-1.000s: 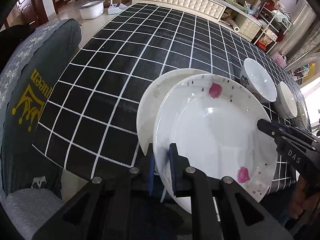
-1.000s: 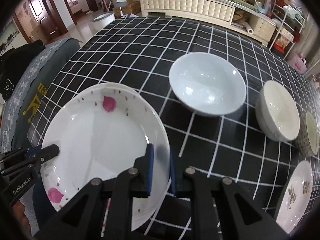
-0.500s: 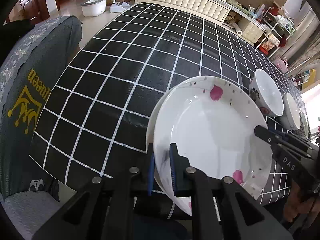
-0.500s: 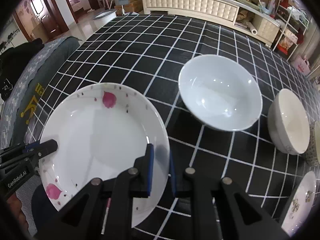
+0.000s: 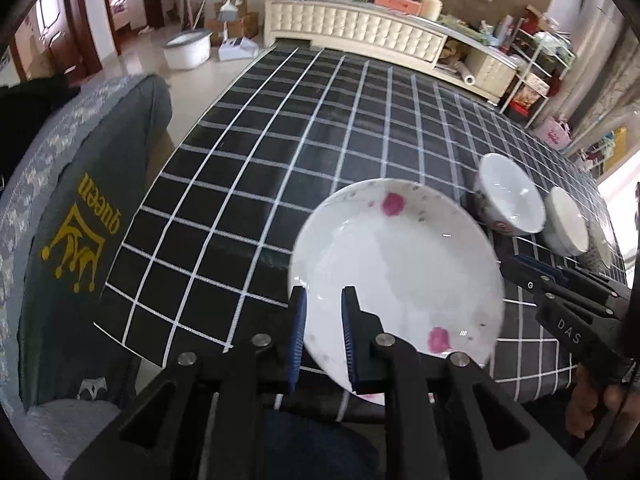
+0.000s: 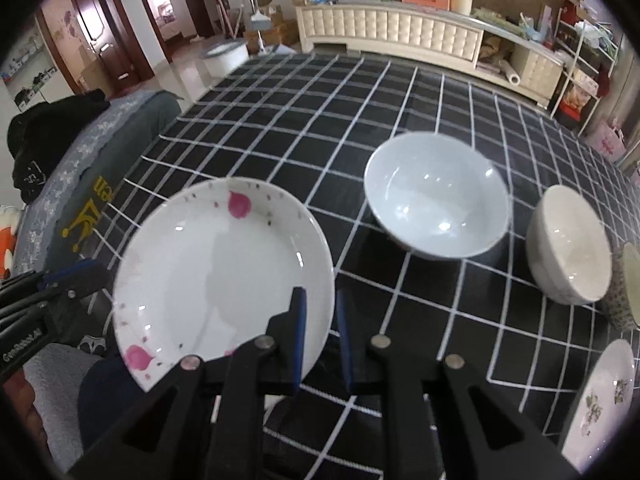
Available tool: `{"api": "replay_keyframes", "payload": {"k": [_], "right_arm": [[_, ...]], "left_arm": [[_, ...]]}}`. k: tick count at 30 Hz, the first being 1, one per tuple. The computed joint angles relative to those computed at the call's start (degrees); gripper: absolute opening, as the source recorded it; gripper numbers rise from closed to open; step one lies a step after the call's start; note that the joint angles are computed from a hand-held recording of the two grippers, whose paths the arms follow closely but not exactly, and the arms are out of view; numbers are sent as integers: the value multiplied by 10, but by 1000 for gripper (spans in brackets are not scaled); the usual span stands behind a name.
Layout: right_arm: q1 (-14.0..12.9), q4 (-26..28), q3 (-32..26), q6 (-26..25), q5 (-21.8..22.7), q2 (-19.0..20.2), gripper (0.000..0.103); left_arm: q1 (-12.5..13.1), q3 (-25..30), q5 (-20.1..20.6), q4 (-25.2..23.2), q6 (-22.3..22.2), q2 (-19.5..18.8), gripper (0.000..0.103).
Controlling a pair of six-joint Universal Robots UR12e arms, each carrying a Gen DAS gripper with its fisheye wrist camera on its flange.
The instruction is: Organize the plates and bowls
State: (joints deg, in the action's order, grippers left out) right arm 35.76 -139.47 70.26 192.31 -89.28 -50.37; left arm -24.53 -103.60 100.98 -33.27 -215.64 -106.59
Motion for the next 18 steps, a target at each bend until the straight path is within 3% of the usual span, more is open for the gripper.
{"api": "replay_keyframes", "payload": {"k": [6,18], "right_arm": [[-5,-41,40,18,-6,-35,19],[-22,-113,137,59,-70,-116,19]], "left_arm": [[-23,22,7,10,22,-4,15],[-75,88,19,35,108,-35,21]]}}
